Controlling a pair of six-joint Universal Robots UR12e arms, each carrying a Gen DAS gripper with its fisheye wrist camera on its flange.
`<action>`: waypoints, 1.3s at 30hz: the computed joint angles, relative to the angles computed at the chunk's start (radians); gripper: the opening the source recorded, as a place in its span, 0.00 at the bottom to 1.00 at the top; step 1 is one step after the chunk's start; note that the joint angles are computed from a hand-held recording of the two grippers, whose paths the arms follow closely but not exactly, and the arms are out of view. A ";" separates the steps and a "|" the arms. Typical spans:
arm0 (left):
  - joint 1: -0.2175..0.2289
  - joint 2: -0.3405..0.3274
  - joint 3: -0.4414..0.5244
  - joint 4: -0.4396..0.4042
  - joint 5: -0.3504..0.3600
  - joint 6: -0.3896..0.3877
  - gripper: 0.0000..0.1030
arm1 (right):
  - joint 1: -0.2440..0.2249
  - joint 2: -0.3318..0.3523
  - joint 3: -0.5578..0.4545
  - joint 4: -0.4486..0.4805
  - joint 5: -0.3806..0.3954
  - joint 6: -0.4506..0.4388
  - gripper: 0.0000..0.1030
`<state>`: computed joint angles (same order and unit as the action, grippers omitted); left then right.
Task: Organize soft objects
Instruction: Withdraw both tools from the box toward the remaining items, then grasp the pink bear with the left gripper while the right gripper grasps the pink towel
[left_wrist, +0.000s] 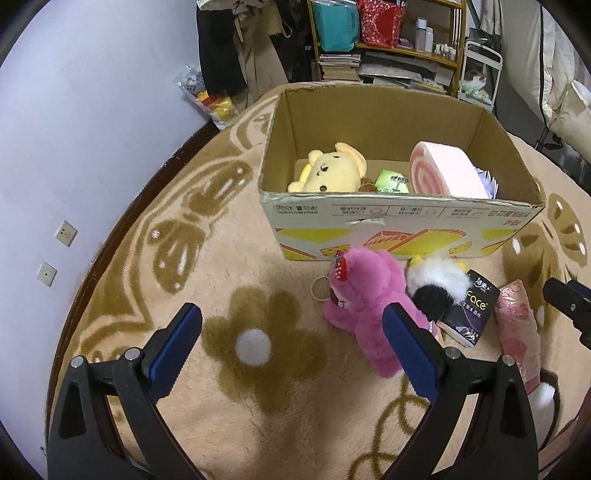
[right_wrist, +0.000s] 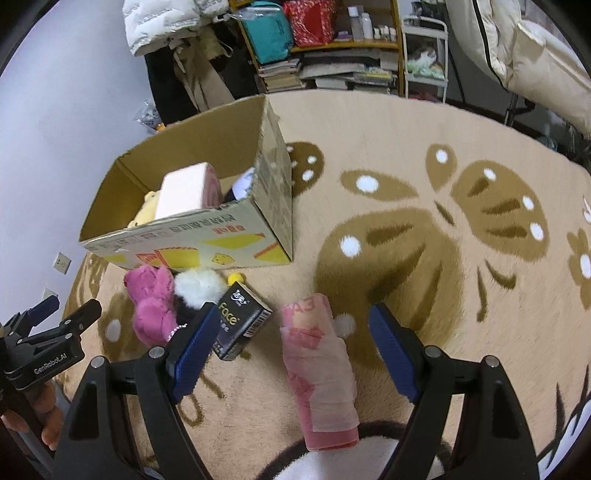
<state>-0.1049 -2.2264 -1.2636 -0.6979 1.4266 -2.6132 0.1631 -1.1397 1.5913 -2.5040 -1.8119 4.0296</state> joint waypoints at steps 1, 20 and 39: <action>-0.002 -0.002 0.002 -0.003 0.002 -0.002 0.94 | -0.002 0.001 0.002 0.000 0.006 0.008 0.84; -0.026 -0.048 0.043 -0.091 0.036 0.010 0.94 | -0.044 0.034 -0.001 0.056 0.164 0.057 0.70; -0.030 -0.070 0.077 -0.166 -0.019 -0.005 0.94 | -0.054 0.064 -0.023 0.119 0.223 0.053 0.56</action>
<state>-0.1348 -2.2962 -1.1868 -0.8639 1.4079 -2.6179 0.1086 -1.0756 1.5681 -2.3847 -1.5886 4.0823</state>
